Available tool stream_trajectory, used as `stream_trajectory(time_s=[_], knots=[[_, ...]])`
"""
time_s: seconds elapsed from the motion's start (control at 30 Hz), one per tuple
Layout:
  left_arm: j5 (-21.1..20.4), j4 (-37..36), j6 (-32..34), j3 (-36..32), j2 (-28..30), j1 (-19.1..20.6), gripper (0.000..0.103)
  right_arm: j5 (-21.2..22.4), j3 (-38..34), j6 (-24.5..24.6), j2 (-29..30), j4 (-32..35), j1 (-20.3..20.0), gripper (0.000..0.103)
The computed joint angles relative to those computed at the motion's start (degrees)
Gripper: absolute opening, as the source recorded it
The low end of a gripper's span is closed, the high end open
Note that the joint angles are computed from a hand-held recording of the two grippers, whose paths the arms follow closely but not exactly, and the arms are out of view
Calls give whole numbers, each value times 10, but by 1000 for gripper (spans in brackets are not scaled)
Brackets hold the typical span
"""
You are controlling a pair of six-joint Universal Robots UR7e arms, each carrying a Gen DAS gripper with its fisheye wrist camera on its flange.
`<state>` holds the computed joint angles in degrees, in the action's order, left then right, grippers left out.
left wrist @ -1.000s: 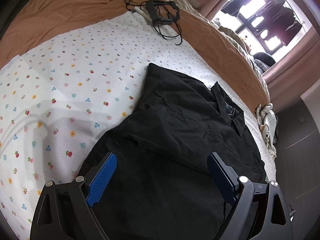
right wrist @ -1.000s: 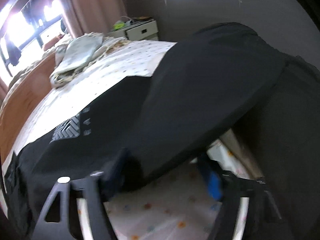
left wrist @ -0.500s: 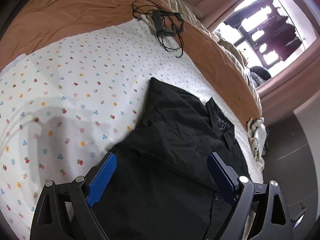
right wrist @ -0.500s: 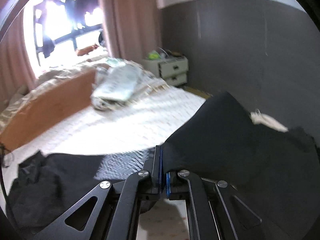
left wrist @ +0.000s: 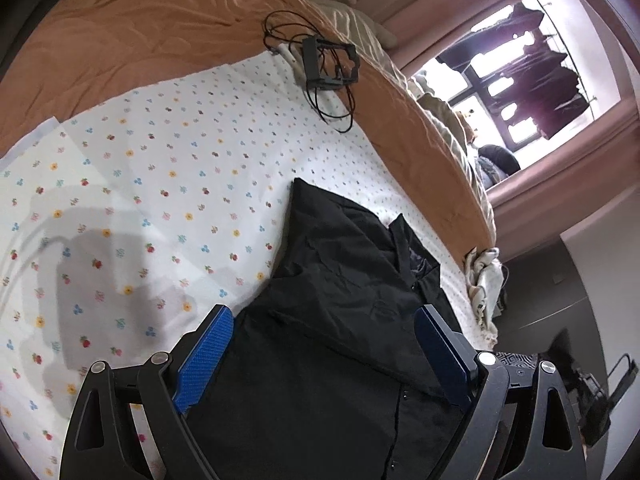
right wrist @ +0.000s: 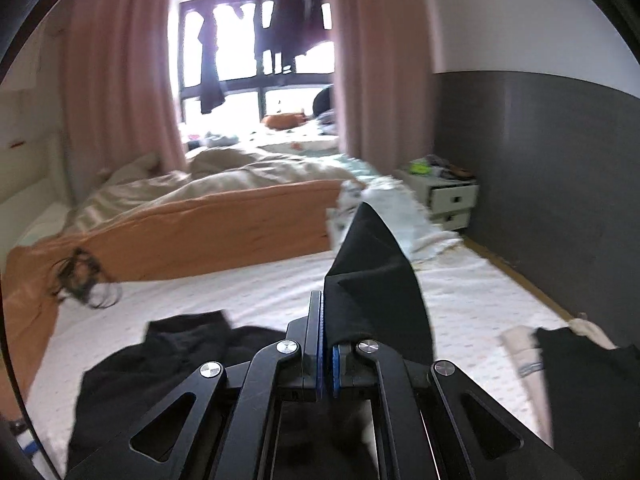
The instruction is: Fold large clothes
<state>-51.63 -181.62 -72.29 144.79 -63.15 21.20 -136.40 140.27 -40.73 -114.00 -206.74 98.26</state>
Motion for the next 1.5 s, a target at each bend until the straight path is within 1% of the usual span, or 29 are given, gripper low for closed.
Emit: stream_trajectory(time_s=[0.1,0.17,0.27,0.33,0.43,0.47,0.5,0.53,0.57,0.6,0.63,0.67,0.7,0.73,0.77,0.8,0.83,0.87,0.97,1.0,1.03,1.1,1.17,1.23,1.27,1.33,1.43,1.5], knots=[[3,-6,-8,10,-12,1,92,-5,6,11,63,-35,18,4],[2,-8,-12,15,-17,4,92,-5,14,22,93,-53,25,4],[-2,-15,-16,20,-23,10,92,21,27,63,136,-45,9,4],[0,-16,-19,24,-29,12,92,32,42,87,172,-53,2,4],[4,-18,-19,27,-37,12,92,51,60,131,220,-49,-22,5],[3,-19,-18,28,-39,13,92,58,67,150,239,-44,-34,9],[2,-18,-19,29,-41,14,92,62,70,182,263,-17,-50,14],[2,-16,-21,31,-44,15,92,64,73,202,269,6,-59,33],[3,-15,-24,33,-47,15,92,73,74,236,283,54,-79,56],[4,-12,-24,34,-49,16,92,81,76,247,278,83,-91,62],[5,-9,-26,35,-52,16,92,87,81,251,285,100,-102,66],[6,-7,-29,37,-54,16,92,79,86,239,302,98,-107,66],[7,-7,-30,38,-55,16,92,63,90,222,321,81,-103,66],[8,-7,-32,38,-56,15,92,46,97,190,337,56,-100,66],[9,-7,-33,38,-56,15,92,45,105,171,331,54,-99,66],[10,-6,-34,38,-56,14,92,51,112,165,312,74,-101,66],[10,-5,-33,37,-55,14,92,65,124,163,273,110,-107,66],[9,-6,-32,36,-54,13,92,70,127,167,244,140,-107,66],[5,-7,-27,31,-46,13,92,75,139,168,142,215,-111,66],[4,-6,-25,29,-44,12,92,74,136,170,117,235,-109,66],[3,-4,-24,28,-42,12,92,82,132,169,71,267,-115,66],[4,-2,-23,26,-40,11,92,89,122,168,20,295,-126,66],[5,3,-25,26,-41,11,92,79,112,161,5,283,-133,66],[8,7,-27,26,-42,11,92,81,102,160,-7,277,-152,66],[9,10,-29,26,-43,11,92,95,95,162,-19,282,-171,66],[10,14,-31,25,-43,13,92,112,85,161,-21,281,-194,66],[9,22,-31,22,-40,18,92,137,75,159,-3,251,-231,66],[6,23,-30,20,-37,21,92,157,72,164,8,248,-250,66]])
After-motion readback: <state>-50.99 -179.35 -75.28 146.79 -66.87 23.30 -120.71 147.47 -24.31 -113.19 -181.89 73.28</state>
